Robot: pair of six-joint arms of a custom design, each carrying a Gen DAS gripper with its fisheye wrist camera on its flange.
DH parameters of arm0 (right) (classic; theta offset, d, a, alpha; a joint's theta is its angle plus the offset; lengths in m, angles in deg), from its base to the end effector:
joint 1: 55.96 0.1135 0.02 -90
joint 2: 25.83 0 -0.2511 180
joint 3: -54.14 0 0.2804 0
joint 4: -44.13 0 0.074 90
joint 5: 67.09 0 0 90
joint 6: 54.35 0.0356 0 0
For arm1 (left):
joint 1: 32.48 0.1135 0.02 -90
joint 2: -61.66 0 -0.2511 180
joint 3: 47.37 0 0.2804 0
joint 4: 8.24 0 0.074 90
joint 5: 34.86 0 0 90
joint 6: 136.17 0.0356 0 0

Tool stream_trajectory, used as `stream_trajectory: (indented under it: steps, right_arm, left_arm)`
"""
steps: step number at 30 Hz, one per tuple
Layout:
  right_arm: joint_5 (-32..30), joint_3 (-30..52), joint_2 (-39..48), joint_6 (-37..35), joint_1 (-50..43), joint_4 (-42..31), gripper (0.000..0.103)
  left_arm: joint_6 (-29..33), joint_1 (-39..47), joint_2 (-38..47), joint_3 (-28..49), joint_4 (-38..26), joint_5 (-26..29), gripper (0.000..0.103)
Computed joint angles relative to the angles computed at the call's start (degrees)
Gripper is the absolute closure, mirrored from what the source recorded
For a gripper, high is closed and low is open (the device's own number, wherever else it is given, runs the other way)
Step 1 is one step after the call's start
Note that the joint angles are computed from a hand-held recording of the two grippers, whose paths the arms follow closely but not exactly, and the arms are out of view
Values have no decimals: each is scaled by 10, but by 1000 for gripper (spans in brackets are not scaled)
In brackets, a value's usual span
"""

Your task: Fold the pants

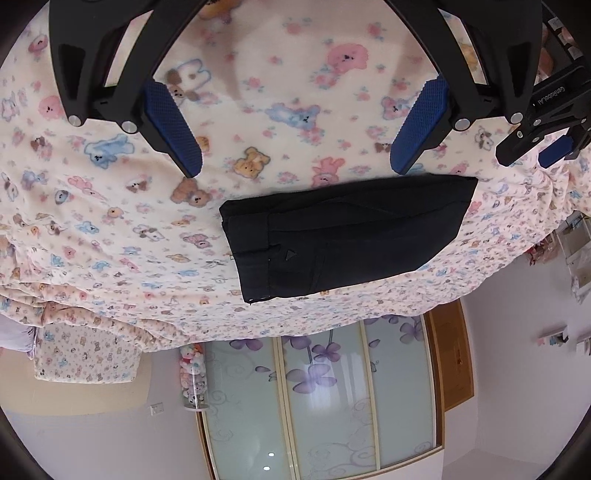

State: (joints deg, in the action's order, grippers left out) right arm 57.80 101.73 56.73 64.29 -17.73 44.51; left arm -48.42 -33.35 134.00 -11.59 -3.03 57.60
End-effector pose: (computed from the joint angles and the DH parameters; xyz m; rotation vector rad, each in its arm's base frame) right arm 0.2500 0.1710 0.1432 0.1640 2.0491 0.0550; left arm 0.2626 -0.0055 0.1287 0.0000 2.1184 -0.0779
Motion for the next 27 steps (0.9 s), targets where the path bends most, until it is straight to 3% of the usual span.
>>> stream_trajectory:
  steps: [27]
  right_arm:
    - [8, 6, 12, -21, 12, 4, 1]
  left_arm:
    - [9, -23, -6, -8, 9, -9, 2]
